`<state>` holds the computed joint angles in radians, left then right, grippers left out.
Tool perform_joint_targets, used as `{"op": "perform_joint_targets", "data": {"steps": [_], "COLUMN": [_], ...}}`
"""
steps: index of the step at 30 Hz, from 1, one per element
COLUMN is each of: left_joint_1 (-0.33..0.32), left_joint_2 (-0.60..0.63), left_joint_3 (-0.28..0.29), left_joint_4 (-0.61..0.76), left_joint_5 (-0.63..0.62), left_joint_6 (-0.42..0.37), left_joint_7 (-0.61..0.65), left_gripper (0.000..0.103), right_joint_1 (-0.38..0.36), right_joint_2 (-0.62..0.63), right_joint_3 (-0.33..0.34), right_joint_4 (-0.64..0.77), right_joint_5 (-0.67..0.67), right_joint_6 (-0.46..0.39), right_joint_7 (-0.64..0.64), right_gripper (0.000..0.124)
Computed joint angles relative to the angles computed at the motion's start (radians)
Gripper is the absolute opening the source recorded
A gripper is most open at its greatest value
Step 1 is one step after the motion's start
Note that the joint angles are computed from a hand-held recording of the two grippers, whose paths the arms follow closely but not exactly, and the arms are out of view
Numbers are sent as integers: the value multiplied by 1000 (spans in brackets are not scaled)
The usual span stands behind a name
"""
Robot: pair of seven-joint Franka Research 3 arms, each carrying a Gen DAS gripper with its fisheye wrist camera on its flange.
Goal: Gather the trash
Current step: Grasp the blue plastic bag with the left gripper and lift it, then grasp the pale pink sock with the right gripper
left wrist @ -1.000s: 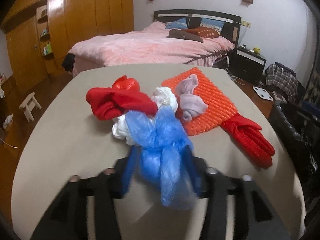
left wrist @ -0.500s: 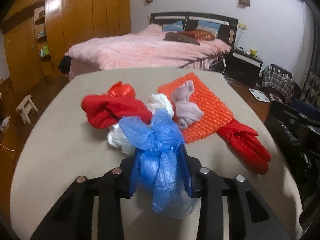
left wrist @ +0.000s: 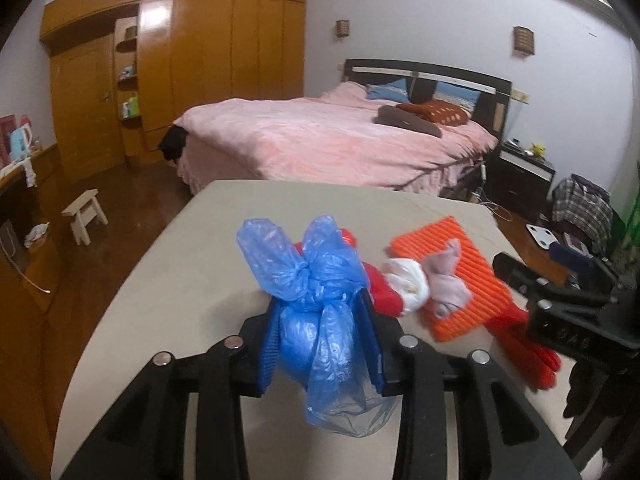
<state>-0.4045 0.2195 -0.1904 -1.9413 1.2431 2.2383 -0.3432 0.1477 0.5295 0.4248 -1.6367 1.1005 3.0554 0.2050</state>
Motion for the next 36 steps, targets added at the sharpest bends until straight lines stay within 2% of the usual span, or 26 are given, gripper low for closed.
{"op": "perform_joint_targets", "data": {"steps": [3, 7, 11, 13, 16, 20, 26, 30, 32, 36], "left_joint_1": [8, 14, 17, 17, 15, 10, -1, -4, -5, -5], "left_joint_2": [1, 0, 4, 4, -1, -9, -7, 8, 16, 26], "left_joint_3": [5, 7, 8, 9, 7, 2, -5, -4, -2, 3], "left_joint_4": [-8, -23, -24, -25, -29, -29, -12, 4, 8, 8], "left_joint_5": [-6, -10, -8, -3, 5, 18, 41, 37, 29, 11], "left_joint_6": [-1, 9, 16, 19, 19, 15, 6, 15, 22, 32], "left_joint_7": [1, -15, -24, -29, -36, -39, -40, -28, -18, -8], "left_gripper": [36, 36, 36, 36, 36, 36, 36, 36, 36, 36], "right_joint_1": [77, 126, 153, 140, 107, 51, 3, 49, 79, 90], "right_joint_2": [25, 55, 79, 88, 90, 73, 22, 16, 30, 50], "right_joint_3": [-83, -139, -177, -166, -127, -69, -30, -93, -132, -145], "right_joint_4": [25, 46, 63, 71, 70, 50, 0, -8, 3, 14], "right_joint_5": [-115, -252, -372, -408, -417, -365, -257, -290, -336, -372], "right_joint_6": [-39, -76, -120, -149, -163, -166, -154, -162, -178, -175], "right_joint_7": [128, 273, 387, 410, 398, 347, 240, 258, 305, 347], "right_gripper": [75, 64, 44, 35, 29, 22, 22, 22, 27, 45]}}
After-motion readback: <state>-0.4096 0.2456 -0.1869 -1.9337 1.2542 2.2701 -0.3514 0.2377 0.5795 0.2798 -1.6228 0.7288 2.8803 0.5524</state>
